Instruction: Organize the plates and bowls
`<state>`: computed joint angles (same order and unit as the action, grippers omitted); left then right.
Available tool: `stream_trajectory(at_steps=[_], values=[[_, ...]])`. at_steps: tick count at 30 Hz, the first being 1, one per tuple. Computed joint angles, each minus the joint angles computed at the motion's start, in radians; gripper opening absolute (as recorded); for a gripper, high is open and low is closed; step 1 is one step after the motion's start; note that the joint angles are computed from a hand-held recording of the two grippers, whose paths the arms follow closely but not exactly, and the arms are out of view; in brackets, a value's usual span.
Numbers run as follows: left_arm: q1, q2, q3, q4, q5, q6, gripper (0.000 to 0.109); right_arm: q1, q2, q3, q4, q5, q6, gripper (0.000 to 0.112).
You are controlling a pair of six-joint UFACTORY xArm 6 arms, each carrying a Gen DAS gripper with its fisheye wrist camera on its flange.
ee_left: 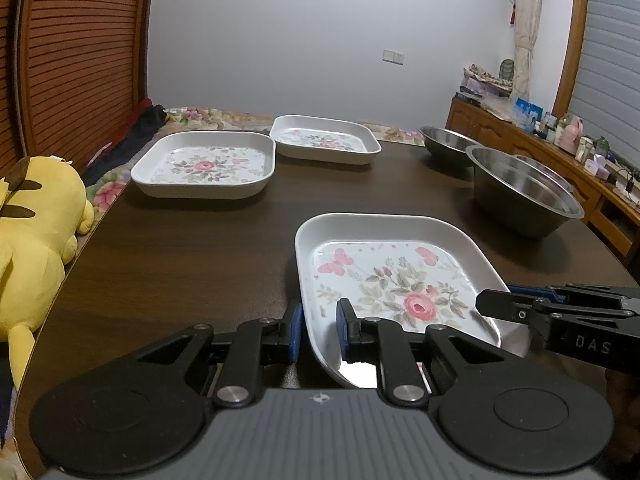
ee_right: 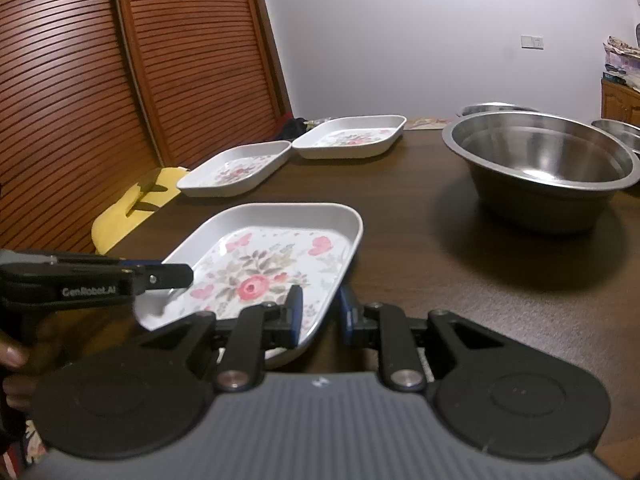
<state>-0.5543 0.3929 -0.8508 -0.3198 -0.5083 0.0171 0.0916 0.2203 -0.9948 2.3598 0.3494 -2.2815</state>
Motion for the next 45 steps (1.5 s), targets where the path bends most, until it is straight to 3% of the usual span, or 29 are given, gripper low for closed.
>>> stream_trajectory(at_steps=[8,14,16,21,29,32,37,45], values=[[0.007,-0.023,0.008,-0.031,-0.009,0.020,0.044,-0.012,-0.007,-0.002,0.047,0.000,-0.028,0.023],[0.016,-0.024,-0.014,-0.065,-0.015,0.063,0.059,-0.028,-0.026,-0.008,0.089,0.011,-0.086,0.033],[0.020,-0.023,-0.025,-0.079,-0.016,0.080,0.069,-0.031,-0.031,-0.018,0.096,0.009,-0.109,0.037],[0.033,-0.021,-0.057,-0.106,-0.013,0.135,0.076,-0.037,-0.044,-0.045,0.061,0.013,-0.115,0.055],[0.083,0.001,-0.117,-0.084,0.003,0.162,0.078,-0.014,-0.024,-0.135,-0.123,-0.007,0.002,0.058],[0.111,0.016,-0.151,-0.072,0.024,0.169,0.078,0.007,0.028,-0.210,-0.236,-0.025,0.090,0.058],[0.172,0.042,-0.214,-0.013,0.076,0.153,0.078,0.032,0.124,-0.336,-0.513,-0.014,0.384,0.058],[0.284,0.116,-0.362,0.173,0.192,0.043,0.073,0.059,0.257,-0.509,-0.863,0.009,0.782,0.058]])
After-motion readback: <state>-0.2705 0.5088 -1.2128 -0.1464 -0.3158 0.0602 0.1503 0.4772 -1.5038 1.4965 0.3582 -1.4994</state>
